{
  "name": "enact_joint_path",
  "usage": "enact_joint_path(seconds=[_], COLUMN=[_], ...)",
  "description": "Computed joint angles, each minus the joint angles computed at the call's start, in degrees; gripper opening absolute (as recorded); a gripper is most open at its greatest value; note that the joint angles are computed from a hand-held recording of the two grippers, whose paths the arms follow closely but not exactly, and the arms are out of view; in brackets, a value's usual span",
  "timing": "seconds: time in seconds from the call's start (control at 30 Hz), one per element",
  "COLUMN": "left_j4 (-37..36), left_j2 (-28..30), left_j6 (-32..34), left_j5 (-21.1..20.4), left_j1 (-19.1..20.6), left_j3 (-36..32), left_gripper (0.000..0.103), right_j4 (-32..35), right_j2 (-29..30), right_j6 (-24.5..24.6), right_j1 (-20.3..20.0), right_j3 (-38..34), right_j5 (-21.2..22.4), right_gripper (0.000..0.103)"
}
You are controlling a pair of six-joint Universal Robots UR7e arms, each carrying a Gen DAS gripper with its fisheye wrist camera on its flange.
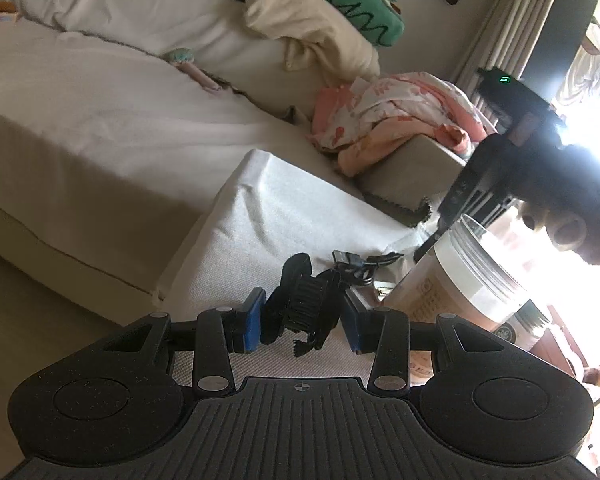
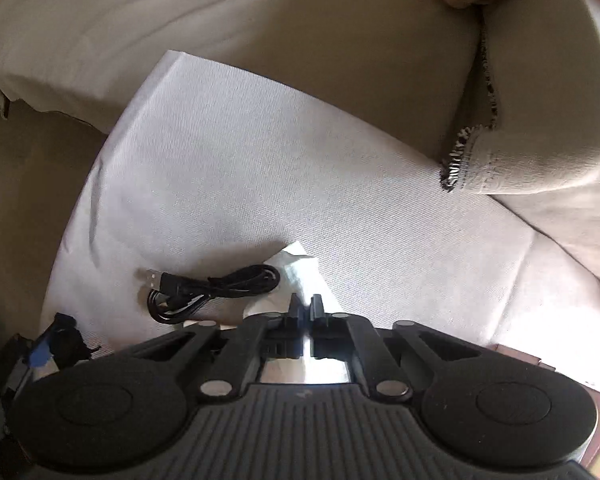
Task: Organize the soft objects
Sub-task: 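Grasp the white tissue with the right gripper while the left gripper lifts the claw clip, then carry the claw clip and tissue over the pink box and release both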
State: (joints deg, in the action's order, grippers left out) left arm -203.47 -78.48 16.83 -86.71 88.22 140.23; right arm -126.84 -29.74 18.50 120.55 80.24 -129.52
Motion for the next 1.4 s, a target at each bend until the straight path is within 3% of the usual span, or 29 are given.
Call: enact_joint_path(seconds=[0.17,0.27,0.4,0.53,0.77,0.87,0.97,1.03,1.1,1.13,1.23,1.4], left_j4=[8.60,11.34,12.67,13.93,18.20,21.26,26.23,27.71,27.36,26.70,24.17,25.58], left_j2=[-2.56,-5.42,-10.36,-12.48,-4.37,3.50,12.53,17.40,20.29,20.81,18.97,11.57], left_j6=[-2.32,-0.63,2.10,2.39,-3.22,-4.94,-7.37,-8.26,-8.02,-7.95,-7.83,-5.76], left_j5=[-1.95,-0.24,3.06,6.04,1.53,0.28,-1.91,3.03,9.91,11.58,10.95,9.28], left_j1=[0.41,-2.86,-10.99,-20.90,-32.26,-35.07,-35.18,-36.50,-38.31,-38.66,-38.63,-38.28], left_j3=[-2.32,-3.79,-6.68,-7.85,-7.58,-8.72,-11.32,-12.17,-11.95,-11.64,-10.01,-8.91], left_gripper=[0.044,0.044,0.044,0.044,0.044,0.044,0.046,0.046,0.045,0.045,0.045,0.045], right_j4=[-16.12,-27.30,-43.25,-55.14,-66.36,-68.90,-72.69,-71.27,-71.14,-70.65,-65.92,-64.42], right_j2=[-8.54,-14.62,-24.19,-34.72,-51.84,-55.83,-56.28,-56.00,-54.61,-53.99,-51.27,-41.90], right_j6=[-5.76,-10.36,-17.66,-22.88,-25.22,-24.18,-22.80,-23.41,-21.58,-20.14,-16.96,-16.36], right_j1=[3.69,6.97,12.13,14.60,12.48,5.85,-0.61,-5.67,-11.19,-13.86,-21.13,-21.85], right_j3=[10.53,16.93,26.22,35.73,51.82,58.63,64.30,65.82,66.59,67.12,66.14,63.43], right_j5=[2.50,3.25,3.01,1.47,-2.04,0.69,2.86,1.95,5.31,7.56,12.74,6.85], right_gripper=[0.002,0.002,0.002,0.003,0.003,0.003,0.003,0.003,0.003,0.003,0.003,0.003])
